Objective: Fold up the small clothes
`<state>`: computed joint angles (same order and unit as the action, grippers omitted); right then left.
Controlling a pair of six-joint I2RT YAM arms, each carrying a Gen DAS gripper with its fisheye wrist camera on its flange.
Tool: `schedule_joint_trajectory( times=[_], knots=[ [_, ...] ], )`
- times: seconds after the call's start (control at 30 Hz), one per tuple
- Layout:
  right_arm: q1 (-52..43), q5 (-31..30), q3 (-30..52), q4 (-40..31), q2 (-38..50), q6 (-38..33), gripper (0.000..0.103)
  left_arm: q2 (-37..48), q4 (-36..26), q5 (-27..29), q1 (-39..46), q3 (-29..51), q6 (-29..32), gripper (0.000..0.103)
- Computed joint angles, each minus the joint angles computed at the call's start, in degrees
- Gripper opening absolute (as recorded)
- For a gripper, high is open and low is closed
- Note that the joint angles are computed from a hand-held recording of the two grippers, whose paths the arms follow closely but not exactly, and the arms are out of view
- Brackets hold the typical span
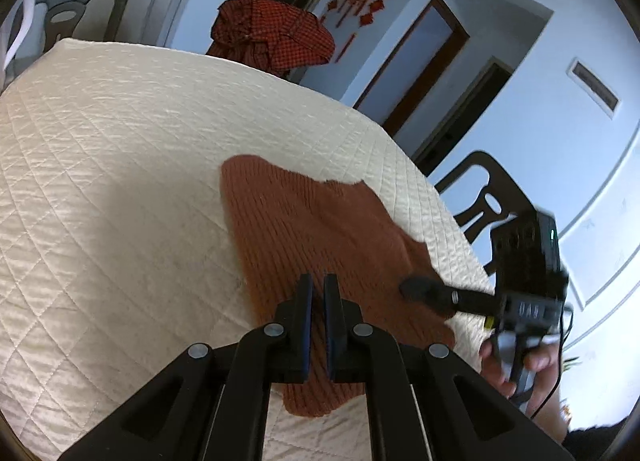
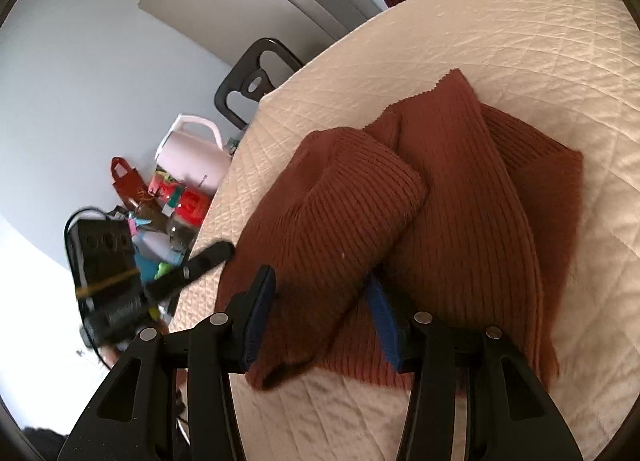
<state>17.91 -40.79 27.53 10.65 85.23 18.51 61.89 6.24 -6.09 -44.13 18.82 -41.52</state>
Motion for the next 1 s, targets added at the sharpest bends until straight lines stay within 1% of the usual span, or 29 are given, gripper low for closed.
schedule_joint_trajectory(
  times=[0.1, 0.2, 0.27, 0.3, 0.33, 0.37, 0.43, 0.57, 0.63, 0.7, 0.77, 0.83, 0.87, 0.9, 1.0],
  knots=[
    [1.37, 2.35, 1.74, 1.6, 2.48, 1.38, 0.048, 3.12, 3.76, 0.49, -0.14, -0.35, -0.12, 0.008],
    [3.79, 5.24, 2.61, 4.52, 4.46, 2.86, 0.048, 4.21, 5.28, 0.72, -0.13, -0.87, 0.05, 0.008],
    [4.69, 6.04, 3.55, 4.8, 5.44, 2.55, 0.048, 5.08, 5.95, 0.63, -0.27, -0.78, 0.21, 0.008],
    [4.96, 6.62, 4.52, 4.1, 5.99, 2.54, 0.039, 5.34, 6.27, 0.62, -0.26, -0.84, 0.26, 0.008],
    [4.91, 7.03, 5.0, 2.93, 5.93, 2.06, 0.021, 5.22, 6.25, 0.82, -0.13, -0.91, 0.3, 0.008],
    [4.76, 6.42, 5.65, 2.06, 5.95, 1.56, 0.018, 5.15, 6.05, 0.85, -0.1, -0.82, 0.31, 0.008],
    [4.16, 6.21, 5.87, 0.05, 3.42, -0.01, 0.017, 4.34, 4.12, 0.09, -0.8, 0.12, 0.26, 0.008],
    [0.6, 4.91, 6.56, -5.58, -3.18, -4.53, 0.016, 4.37, 3.15, -0.7, -3.37, 2.82, 0.84, 0.009],
    [-2.17, 3.81, 8.06, -9.6, -3.93, -8.41, 0.016, 6.26, 3.46, -0.72, -4.76, 4.95, 1.07, 0.014],
    [-4.63, 4.06, 9.52, -12.29, -2.29, -11.24, 0.016, 9.6, 4.96, -0.16, -5.84, 6.8, 1.9, 0.014],
    [-7.01, 4.75, 10.49, -13.44, 1.29, -13.78, 0.016, 13.38, 5.82, 0.41, -6.23, 8.54, 2.42, 0.014],
    [-8.47, 5.64, 10.85, -13.45, 5.0, -13.99, 0.016, 17.36, 7.33, 2.94, -5.89, 9.49, 2.09, 0.014],
    [-9.59, 4.15, 10.11, -12.07, 6.24, -14.12, 0.016, 18.47, 7.64, 3.3, -6.03, 9.72, 1.92, 0.014],
    [-10.56, 2.49, 9.04, -10.52, 6.14, -13.5, 0.016, 19.14, 8.02, 3.24, -6.52, 9.67, 1.91, 0.014],
    [-9.4, 4.57, 8.41, -11.02, 3.43, -13.57, 0.016, 19.36, 7.01, 2.31, -7.81, 10.04, 1.92, 0.014]
  ],
)
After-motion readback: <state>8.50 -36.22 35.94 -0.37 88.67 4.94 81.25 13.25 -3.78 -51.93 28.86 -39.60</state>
